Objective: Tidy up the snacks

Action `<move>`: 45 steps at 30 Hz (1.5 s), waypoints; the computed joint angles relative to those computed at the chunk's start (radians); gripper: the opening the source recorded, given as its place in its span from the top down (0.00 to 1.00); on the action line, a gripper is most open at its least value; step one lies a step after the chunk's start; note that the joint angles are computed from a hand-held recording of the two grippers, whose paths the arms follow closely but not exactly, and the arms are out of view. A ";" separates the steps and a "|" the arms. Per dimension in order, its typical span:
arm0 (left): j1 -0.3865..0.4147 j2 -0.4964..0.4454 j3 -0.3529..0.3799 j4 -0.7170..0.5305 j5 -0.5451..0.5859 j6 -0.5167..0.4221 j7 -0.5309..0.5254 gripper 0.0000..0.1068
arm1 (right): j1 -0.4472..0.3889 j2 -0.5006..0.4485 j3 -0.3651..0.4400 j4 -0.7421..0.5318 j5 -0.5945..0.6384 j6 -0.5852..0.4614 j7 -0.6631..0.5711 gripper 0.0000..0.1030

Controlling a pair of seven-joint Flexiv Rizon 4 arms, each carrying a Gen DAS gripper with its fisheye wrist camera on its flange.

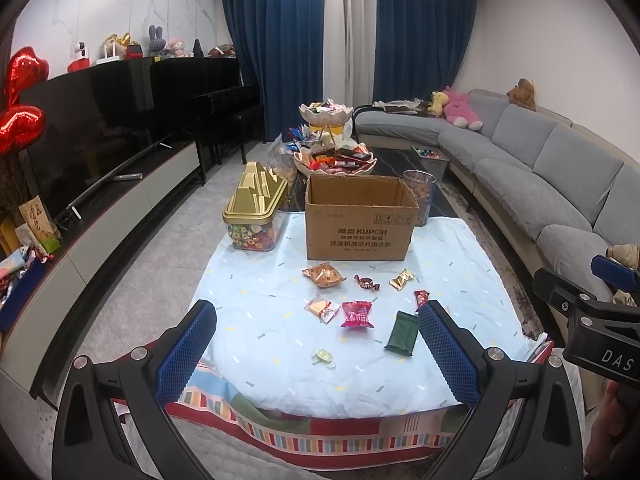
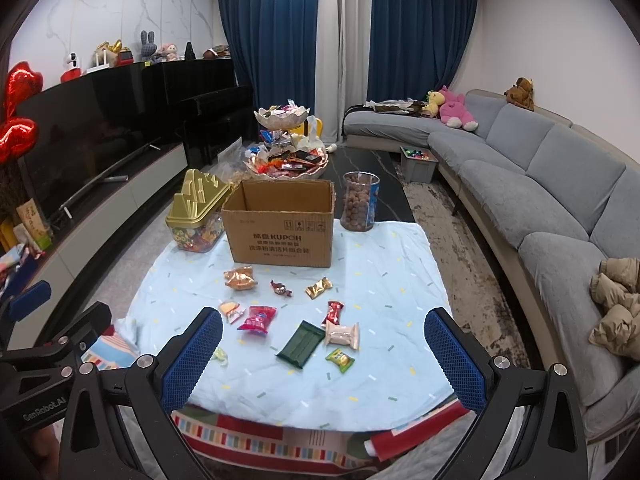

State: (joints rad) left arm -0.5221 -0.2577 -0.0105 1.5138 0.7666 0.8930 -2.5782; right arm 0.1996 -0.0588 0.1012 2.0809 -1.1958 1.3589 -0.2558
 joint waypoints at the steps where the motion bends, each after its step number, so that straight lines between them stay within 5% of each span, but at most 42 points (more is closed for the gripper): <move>1: 0.001 0.001 0.000 0.000 -0.002 -0.001 0.000 0.04 | 0.000 0.000 0.000 0.000 0.001 -0.001 -0.001 0.01; 17: 0.003 -0.013 0.000 0.003 -0.015 0.016 0.020 0.04 | -0.003 -0.011 -0.006 0.006 -0.009 0.007 0.012 0.01; 37: 0.014 -0.090 0.028 -0.043 -0.101 0.055 0.144 0.04 | 0.046 -0.079 -0.024 -0.046 0.160 -0.046 -0.125 0.01; 45: 0.009 -0.145 0.055 -0.071 -0.143 0.061 0.183 0.04 | 0.064 -0.128 -0.062 -0.074 0.101 -0.045 -0.106 0.01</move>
State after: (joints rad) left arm -0.5135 -0.4025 0.0442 1.4430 0.6237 0.9544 -2.3950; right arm 0.2636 -0.1866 0.0388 2.0072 -1.0948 1.3139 -0.3617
